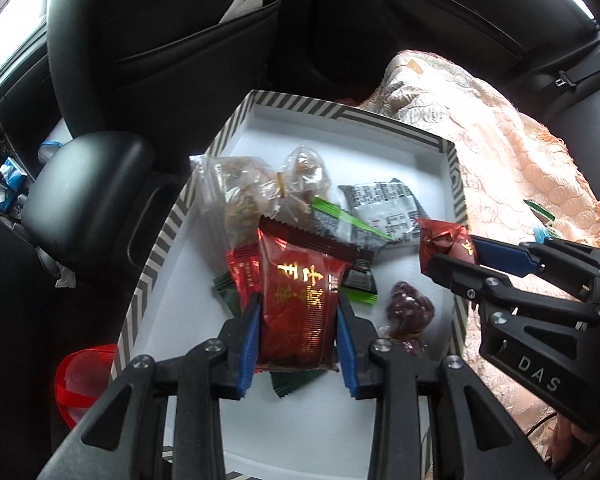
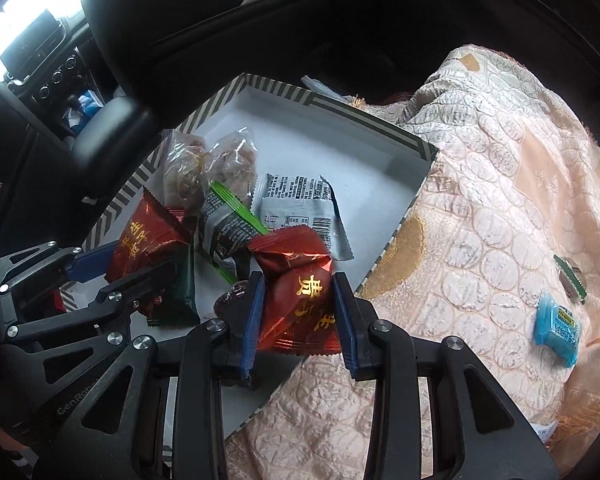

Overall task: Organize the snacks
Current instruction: 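Carry both red packets into the white tray and open both tools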

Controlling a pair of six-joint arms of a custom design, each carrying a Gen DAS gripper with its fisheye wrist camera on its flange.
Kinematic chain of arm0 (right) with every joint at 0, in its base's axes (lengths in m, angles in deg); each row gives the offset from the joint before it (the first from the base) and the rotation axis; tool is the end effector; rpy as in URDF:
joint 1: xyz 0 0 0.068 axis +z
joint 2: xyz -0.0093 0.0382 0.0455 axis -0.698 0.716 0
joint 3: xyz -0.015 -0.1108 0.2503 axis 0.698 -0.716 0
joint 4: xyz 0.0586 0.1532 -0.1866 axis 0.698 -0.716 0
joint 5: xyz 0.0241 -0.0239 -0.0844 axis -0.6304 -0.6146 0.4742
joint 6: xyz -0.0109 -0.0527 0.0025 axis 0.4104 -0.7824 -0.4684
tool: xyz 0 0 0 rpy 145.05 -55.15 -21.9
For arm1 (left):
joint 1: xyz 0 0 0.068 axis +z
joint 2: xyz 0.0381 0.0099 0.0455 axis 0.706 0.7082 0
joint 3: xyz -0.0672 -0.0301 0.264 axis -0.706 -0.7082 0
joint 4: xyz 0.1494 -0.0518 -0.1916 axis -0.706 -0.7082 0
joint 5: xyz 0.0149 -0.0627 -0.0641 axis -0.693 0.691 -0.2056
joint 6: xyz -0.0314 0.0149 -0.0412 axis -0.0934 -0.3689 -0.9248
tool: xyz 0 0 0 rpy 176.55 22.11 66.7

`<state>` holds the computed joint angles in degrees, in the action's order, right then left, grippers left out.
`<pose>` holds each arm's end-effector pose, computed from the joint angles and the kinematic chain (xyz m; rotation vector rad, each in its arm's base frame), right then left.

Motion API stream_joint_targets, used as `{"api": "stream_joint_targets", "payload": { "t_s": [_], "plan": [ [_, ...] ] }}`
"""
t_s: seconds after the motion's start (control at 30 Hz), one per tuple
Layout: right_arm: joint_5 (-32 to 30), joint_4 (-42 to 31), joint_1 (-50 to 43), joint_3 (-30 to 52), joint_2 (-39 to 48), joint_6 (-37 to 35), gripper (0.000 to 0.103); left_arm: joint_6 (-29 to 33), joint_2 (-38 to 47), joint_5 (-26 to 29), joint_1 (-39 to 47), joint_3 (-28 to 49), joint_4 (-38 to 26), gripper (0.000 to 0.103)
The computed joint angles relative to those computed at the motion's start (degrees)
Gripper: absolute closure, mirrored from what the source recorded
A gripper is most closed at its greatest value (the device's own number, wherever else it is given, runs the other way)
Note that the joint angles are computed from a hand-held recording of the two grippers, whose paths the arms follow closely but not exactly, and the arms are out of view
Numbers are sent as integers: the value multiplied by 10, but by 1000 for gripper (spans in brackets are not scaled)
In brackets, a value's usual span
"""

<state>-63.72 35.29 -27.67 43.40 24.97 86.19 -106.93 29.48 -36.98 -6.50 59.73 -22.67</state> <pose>0.2799 0.0871 0.1488 -0.2609 2.7039 0.2609 0.2471 -0.2920 0.1608 0.1664 2.6802 -0.0409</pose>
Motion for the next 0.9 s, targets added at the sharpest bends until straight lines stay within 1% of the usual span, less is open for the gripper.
{"api": "stream_joint_targets", "payload": {
  "t_s": [0.2, 0.37, 0.43, 0.53, 0.57, 0.6, 0.63, 0.7, 0.83, 0.9],
  "plan": [
    [9, -1, 15, 27, 28, 2, 70, -6, 1, -1, 11, -16, 9, 66],
    [-12, 13, 23, 29, 45, 9, 70, -10, 4, 2, 17, -28, 18, 66],
    [-36, 24, 20, 23, 46, 14, 70, -12, 6, 2, 19, -30, 21, 66],
    [-59, 27, 18, 18, 43, 20, 65, -17, 4, -2, 21, -35, 26, 65],
    [-60, 30, 19, 14, 38, 21, 62, -18, 5, -5, 21, -34, 24, 63],
    [-60, 32, 20, 10, 32, 22, 58, -20, 5, -9, 21, -33, 22, 57],
    [-61, 33, 20, 6, 26, 24, 54, -24, 4, -13, 21, -34, 20, 47],
    [-67, 36, 16, -3, 14, 32, 53, -27, -3, -17, 20, -42, 26, 40],
    [-77, 34, 3, -18, -8, 43, 52, -28, -10, -27, 19, -44, 27, 32],
    [-80, 30, -1, -22, -16, 45, 52, -29, -10, -32, 16, -41, 22, 30]
  ]
}}
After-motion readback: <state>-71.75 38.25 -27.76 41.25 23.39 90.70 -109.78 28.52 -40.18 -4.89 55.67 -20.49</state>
